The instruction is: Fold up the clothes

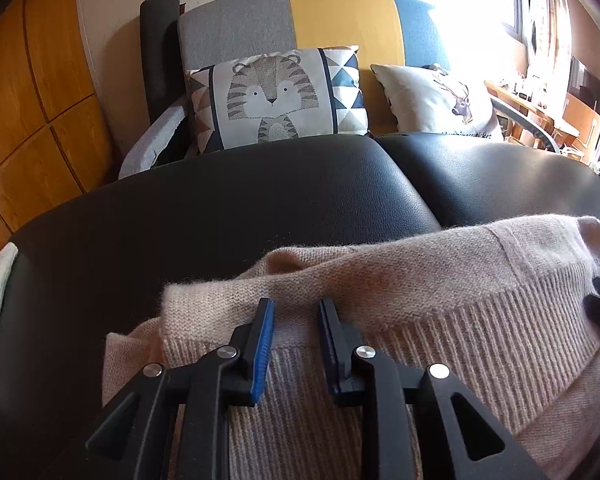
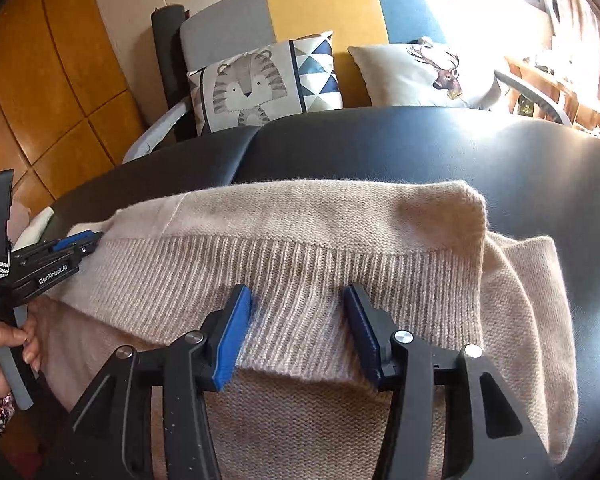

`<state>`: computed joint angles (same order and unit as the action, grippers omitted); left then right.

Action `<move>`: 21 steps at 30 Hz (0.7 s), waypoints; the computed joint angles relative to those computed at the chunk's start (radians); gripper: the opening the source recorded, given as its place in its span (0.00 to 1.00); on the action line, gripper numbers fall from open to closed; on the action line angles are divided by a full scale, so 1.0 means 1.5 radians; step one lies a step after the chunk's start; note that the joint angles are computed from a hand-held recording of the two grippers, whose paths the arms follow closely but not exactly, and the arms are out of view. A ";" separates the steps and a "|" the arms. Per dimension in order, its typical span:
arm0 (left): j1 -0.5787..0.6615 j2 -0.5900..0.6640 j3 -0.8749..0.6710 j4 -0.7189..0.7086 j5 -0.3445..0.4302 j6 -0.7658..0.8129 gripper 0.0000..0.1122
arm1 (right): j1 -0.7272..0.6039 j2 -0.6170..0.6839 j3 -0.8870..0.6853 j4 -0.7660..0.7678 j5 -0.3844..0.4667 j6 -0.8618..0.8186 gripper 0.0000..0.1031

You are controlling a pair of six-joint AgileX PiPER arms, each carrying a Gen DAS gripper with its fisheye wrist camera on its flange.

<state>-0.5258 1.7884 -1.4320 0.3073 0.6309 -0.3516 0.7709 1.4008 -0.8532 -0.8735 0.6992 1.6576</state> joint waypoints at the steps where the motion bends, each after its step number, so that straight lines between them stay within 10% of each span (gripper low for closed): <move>1: 0.001 -0.006 -0.001 -0.011 0.009 0.003 0.20 | 0.009 0.005 -0.001 -0.011 0.009 0.009 0.51; 13: -0.051 -0.047 0.055 0.020 0.001 -0.047 0.20 | 0.031 0.018 0.001 -0.047 0.031 0.043 0.52; 17: -0.069 -0.078 0.161 0.168 -0.105 -0.171 0.20 | 0.036 -0.019 0.001 -0.041 0.038 0.062 0.52; 21: -0.050 -0.078 0.165 0.105 -0.122 -0.119 0.21 | 0.038 -0.036 0.012 -0.062 0.028 0.099 0.52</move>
